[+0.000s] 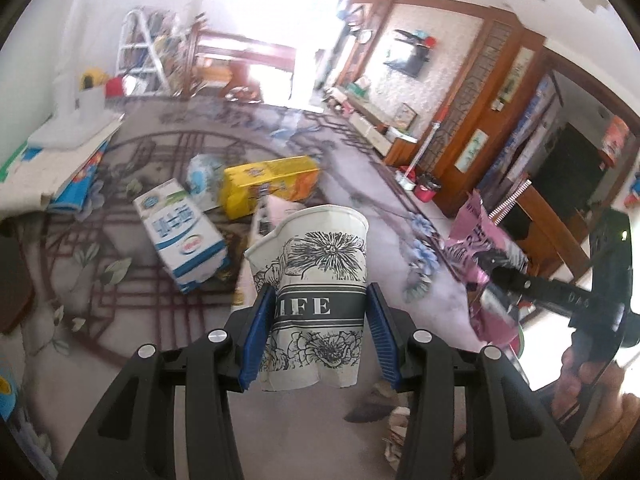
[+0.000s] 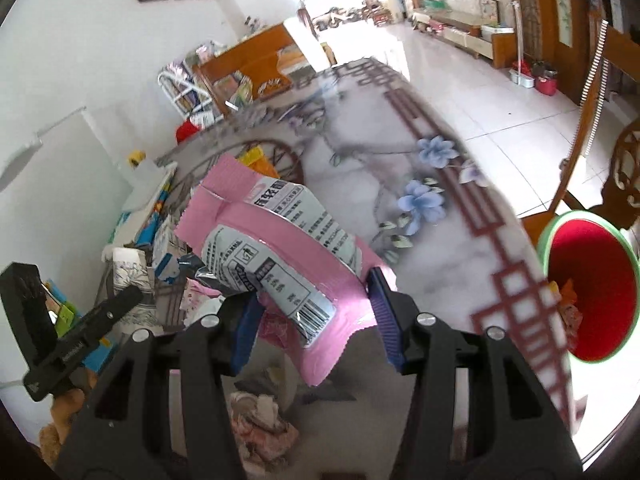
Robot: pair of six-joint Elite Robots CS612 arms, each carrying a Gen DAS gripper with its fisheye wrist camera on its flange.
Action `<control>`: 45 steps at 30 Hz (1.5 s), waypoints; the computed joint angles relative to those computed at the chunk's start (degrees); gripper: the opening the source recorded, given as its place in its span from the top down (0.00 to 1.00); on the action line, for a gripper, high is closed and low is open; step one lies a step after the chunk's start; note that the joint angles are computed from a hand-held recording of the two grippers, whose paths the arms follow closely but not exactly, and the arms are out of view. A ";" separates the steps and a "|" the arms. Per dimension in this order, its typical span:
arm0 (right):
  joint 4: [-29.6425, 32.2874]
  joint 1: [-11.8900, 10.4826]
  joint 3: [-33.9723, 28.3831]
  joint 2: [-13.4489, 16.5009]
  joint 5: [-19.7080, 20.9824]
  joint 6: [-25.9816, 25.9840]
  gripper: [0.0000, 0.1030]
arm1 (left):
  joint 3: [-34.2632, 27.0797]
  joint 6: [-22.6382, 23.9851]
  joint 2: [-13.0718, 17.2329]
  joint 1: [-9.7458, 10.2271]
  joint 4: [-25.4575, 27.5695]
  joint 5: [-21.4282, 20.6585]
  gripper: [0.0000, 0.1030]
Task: Collect trash
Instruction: 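Carry the paper cup and pink wrapper to the red bucket with both tools, then open both tools over the red bucket to drop the cup and wrapper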
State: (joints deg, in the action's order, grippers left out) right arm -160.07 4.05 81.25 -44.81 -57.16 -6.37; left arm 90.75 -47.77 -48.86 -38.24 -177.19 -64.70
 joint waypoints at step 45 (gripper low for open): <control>-16.66 -14.10 1.18 5.13 -9.82 28.10 0.21 | -68.07 21.92 34.08 -2.54 37.06 -24.69 0.35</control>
State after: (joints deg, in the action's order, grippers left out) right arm -176.73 -10.05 82.42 -39.68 -66.98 21.73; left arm 22.68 -25.85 -14.77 -40.78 -140.13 -89.39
